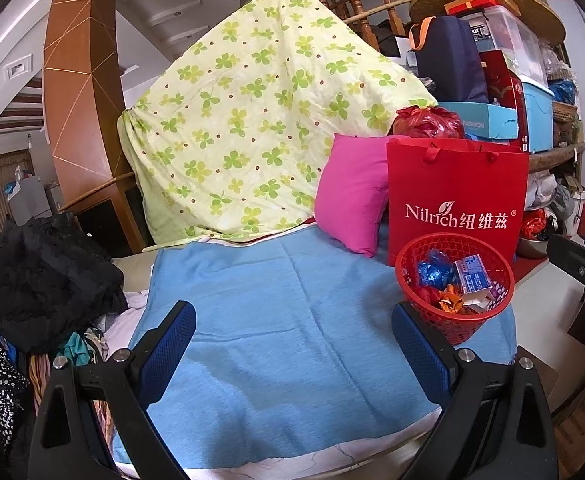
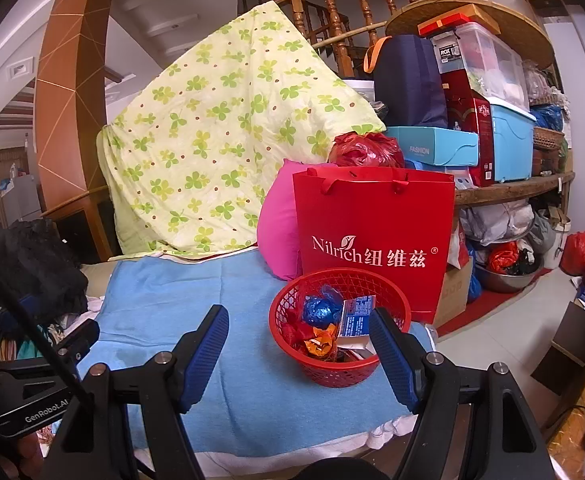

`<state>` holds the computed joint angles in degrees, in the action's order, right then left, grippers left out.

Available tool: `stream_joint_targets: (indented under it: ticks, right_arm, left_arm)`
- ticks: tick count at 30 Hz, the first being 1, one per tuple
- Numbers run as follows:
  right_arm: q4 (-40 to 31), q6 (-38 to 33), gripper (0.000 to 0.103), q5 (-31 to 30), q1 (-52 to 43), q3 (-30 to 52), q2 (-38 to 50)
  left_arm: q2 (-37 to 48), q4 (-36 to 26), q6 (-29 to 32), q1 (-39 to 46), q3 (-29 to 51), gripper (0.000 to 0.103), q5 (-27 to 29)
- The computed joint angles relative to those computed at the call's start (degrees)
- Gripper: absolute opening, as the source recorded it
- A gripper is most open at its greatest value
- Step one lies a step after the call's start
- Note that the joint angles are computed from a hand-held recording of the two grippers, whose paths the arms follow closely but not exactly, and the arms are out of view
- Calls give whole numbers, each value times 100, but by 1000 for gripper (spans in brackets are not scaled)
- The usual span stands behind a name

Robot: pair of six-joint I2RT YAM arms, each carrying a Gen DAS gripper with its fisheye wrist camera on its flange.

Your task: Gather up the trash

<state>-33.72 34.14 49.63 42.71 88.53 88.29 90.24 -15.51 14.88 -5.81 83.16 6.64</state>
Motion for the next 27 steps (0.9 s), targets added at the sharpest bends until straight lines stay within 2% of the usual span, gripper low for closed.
stream_joint_targets:
  ticks: [6, 27]
  right_arm:
    - [-6, 52, 76, -14, 5, 3, 10]
    - [534, -81, 76, -379, -573, -916, -662]
  left_arm:
    - [5, 3, 19, -25, 3, 98, -35]
    - [177, -83, 174, -739, 157, 98, -641]
